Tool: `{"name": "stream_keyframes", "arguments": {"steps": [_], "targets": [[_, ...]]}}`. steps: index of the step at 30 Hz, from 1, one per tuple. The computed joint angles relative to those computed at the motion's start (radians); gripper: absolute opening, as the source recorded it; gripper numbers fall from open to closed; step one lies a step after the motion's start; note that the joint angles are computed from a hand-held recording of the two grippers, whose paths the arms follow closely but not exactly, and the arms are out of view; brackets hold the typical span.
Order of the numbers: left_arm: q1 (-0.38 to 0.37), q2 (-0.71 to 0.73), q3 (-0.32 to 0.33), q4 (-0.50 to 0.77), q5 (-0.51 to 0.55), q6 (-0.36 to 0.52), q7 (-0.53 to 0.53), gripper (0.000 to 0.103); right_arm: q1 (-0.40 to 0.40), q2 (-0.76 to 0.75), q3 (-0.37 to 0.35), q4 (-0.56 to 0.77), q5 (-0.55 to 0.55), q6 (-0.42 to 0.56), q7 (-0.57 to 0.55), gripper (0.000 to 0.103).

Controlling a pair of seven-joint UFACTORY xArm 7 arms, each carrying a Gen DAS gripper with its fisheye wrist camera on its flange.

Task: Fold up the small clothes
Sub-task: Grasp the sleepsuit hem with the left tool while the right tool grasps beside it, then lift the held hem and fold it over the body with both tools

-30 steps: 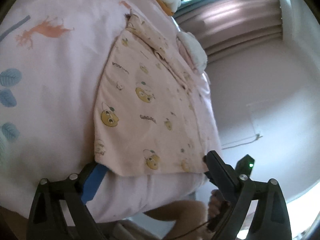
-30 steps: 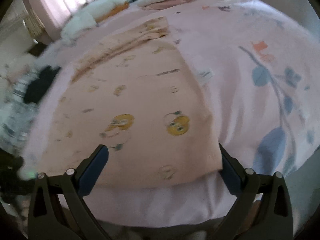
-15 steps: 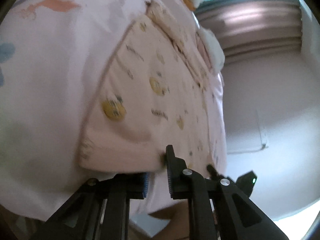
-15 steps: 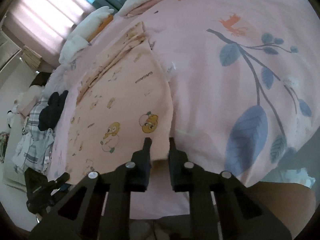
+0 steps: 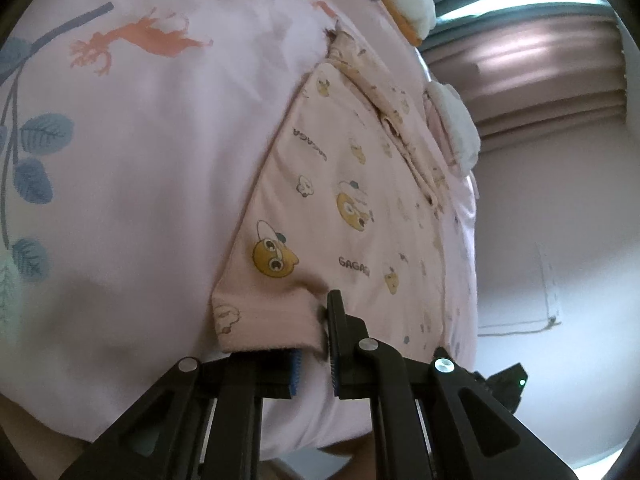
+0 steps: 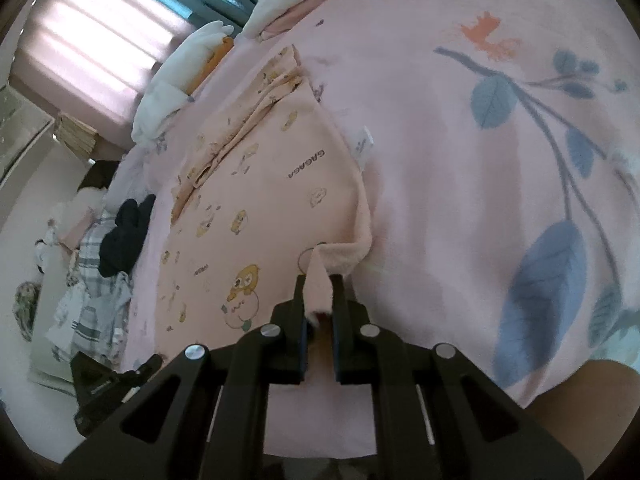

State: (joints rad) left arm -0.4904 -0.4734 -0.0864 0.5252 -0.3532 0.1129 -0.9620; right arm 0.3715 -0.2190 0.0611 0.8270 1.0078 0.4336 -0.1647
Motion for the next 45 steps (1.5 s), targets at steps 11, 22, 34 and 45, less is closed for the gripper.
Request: {"name": "stream_keyframes", "arguments": {"steps": [11,22,34,45], "targets": [[-0.050,0.004,0.033,-0.029,-0.039,-0.070,-0.013,0.008,-0.015,-0.069,0.015,-0.011,-0.083,0.103,0.141,0.049],[0.053,0.012,-0.048,-0.006,0.030,-0.012,-0.095,0.003,0.030,0.023,0.034,0.014,0.058,-0.063,0.106,0.012],[0.095,0.064,-0.040,0.110,0.123,0.006,-0.055,0.001,0.018,0.046,0.024,0.079,0.059,-0.091,0.089,0.004],[0.196,0.111,-0.062,0.232,0.174,0.017,-0.066,0.001,-0.017,0.146,0.035,0.265,0.041,-0.076,0.055,0.005]]}}
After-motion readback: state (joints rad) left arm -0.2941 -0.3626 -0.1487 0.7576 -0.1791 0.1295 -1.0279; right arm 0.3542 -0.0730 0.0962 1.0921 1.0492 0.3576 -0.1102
